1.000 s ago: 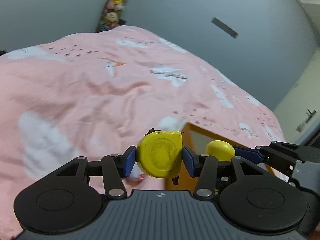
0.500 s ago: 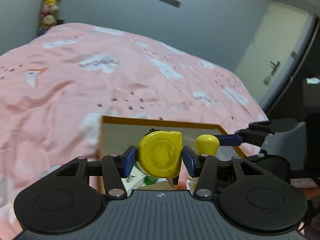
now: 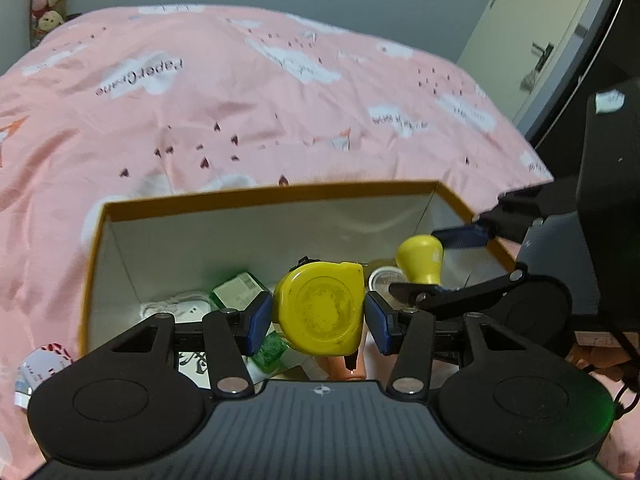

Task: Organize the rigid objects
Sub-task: 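Open the right tool to drop the yellow-capped bottle while the left releases the tape measure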

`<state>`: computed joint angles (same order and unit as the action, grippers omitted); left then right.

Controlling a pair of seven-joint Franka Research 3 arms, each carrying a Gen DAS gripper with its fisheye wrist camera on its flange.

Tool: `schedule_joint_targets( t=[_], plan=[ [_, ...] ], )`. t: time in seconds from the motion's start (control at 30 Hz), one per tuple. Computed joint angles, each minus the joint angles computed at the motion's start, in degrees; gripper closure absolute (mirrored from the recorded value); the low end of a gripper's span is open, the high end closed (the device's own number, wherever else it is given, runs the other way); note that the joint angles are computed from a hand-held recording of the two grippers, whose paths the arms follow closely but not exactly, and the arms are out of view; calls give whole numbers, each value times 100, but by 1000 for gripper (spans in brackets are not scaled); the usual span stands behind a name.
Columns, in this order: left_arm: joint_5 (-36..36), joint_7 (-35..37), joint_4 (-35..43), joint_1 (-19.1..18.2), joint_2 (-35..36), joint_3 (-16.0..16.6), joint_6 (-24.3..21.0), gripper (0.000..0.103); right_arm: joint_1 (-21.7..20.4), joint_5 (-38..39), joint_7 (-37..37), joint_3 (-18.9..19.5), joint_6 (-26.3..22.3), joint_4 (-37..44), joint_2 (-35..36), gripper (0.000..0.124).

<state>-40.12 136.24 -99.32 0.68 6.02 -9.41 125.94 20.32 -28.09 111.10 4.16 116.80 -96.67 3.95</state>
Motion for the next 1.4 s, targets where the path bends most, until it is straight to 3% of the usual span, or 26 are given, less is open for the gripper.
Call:
schedule_joint_targets(
  t=[0.47, 0.6, 1.23, 1.4],
  plan=[
    [884, -805, 664, -35, 448, -136, -354, 46, 39, -160, -385, -61, -54, 59, 185, 78],
    [1006, -902, 786, -33, 516, -170, -429, 46, 74, -249, -330, -53, -41, 13, 131, 65],
    [1523, -1297, 1133, -59, 755, -257, -818, 46, 82, -352, -318, 92, -128, -167, -128, 58],
    [1418, -1232, 1038, -31, 679, -260, -735, 37, 87, -351, -277, 108, -104, -195, -147, 54]
  ],
)
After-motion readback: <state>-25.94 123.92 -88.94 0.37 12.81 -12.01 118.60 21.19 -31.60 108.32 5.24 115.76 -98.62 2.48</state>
